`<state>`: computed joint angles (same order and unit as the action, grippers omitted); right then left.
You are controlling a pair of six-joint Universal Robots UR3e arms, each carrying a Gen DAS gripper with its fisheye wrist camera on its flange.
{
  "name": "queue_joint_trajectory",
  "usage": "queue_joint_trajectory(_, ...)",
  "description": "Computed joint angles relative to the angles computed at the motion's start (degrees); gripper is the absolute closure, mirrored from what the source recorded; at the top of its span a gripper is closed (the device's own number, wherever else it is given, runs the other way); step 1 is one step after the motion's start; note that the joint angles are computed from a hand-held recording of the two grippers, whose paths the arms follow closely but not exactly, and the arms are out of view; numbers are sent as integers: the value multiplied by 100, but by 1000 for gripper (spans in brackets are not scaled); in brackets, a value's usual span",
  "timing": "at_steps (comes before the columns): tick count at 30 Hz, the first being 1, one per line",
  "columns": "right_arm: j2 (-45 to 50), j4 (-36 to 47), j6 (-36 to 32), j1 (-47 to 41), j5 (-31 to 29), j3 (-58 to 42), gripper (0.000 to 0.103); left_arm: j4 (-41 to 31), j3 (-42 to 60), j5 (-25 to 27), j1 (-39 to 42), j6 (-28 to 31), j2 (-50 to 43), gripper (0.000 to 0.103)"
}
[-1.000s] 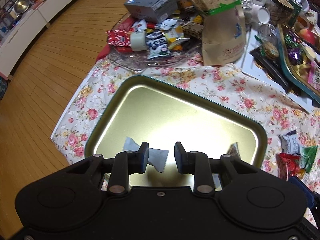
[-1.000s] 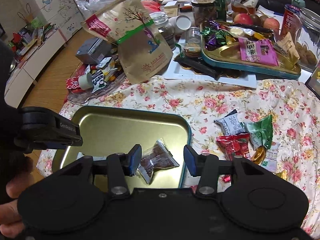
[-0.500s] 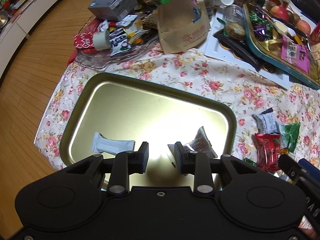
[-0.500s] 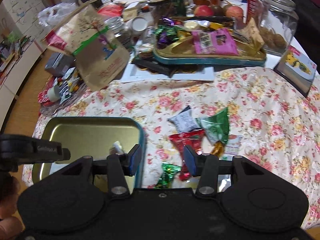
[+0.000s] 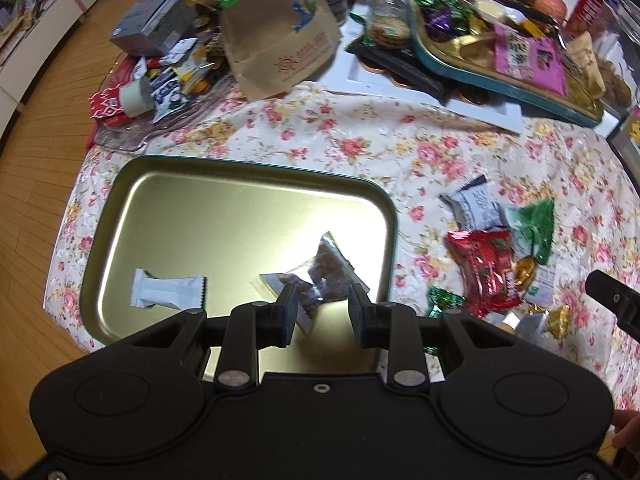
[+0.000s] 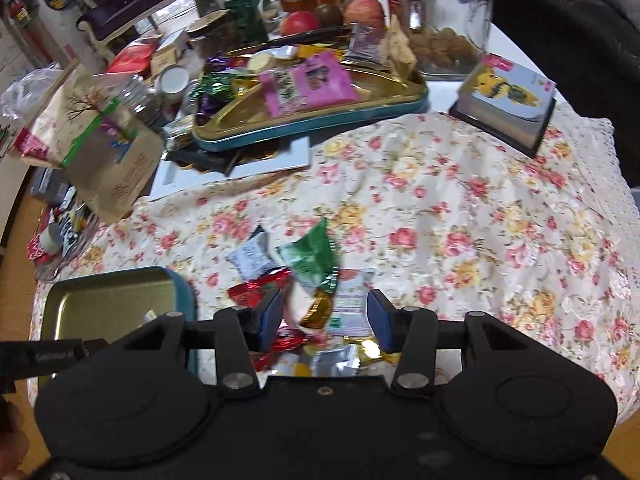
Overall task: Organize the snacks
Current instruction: 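Move the right tool to the gold-wrapped candy and grasp it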
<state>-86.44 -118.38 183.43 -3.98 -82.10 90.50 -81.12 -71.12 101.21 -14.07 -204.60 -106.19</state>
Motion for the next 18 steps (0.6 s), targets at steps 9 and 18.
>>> queue_joint_trajectory(9,-16,93,-241,-362,-181,344,54,-152,335,-389,-212,55,-268,64)
queue_joint_trajectory(18,202,168,-192,-456,-217,475,54,-258,556,-647,-365,236,-444,64)
